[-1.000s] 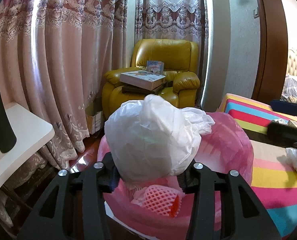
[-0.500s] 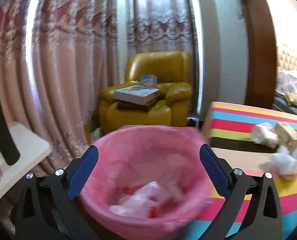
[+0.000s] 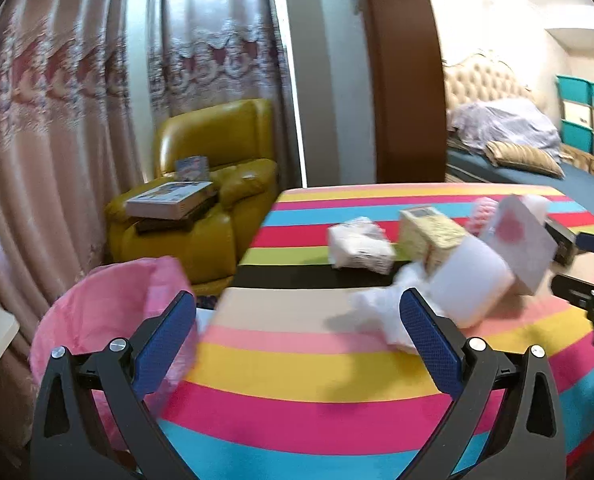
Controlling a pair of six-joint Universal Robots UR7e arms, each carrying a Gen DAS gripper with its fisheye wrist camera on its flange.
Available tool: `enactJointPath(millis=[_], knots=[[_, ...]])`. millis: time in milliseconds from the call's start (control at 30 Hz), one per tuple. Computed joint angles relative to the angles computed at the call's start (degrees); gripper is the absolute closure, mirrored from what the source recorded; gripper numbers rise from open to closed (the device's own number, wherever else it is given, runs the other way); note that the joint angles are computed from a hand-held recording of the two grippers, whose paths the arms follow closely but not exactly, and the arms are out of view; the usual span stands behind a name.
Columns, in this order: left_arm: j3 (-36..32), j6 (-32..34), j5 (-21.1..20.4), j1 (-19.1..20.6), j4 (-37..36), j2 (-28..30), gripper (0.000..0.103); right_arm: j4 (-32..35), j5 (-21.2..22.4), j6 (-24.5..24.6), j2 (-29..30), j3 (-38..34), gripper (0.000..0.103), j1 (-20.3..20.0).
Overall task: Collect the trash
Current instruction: 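Grasp the white paper-wrapped box with the right tool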
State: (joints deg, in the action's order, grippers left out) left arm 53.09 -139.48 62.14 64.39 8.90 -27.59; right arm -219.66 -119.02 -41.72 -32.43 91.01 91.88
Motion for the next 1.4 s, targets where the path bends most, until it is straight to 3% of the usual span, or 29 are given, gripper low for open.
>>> enactJointPath(millis=[267,900,967,1400], knots=[[-0.66,0.77,0.87,-0.50,1.27,1.62,0.007,5.79,-4.84,2.18,1.07,-6.10,0.012,-0.73],[-0.42,-0.85,1.98,0.01,2.22,1.36,0.007,16.01,-7.38,2.39,5.21,-15.30,0.012,-0.41],[-0.71,-1.35,2.34,0.13,2.78,1.36,0.007,17.21,-7.28,2.74,5.09,-15.33,0.018,-0.49],[-2.09,-3.51,3.90,0.52,5.81,1.50,0.007,7.63,-3.89,0.92,3.64,-10.04,0.023,-0.28]])
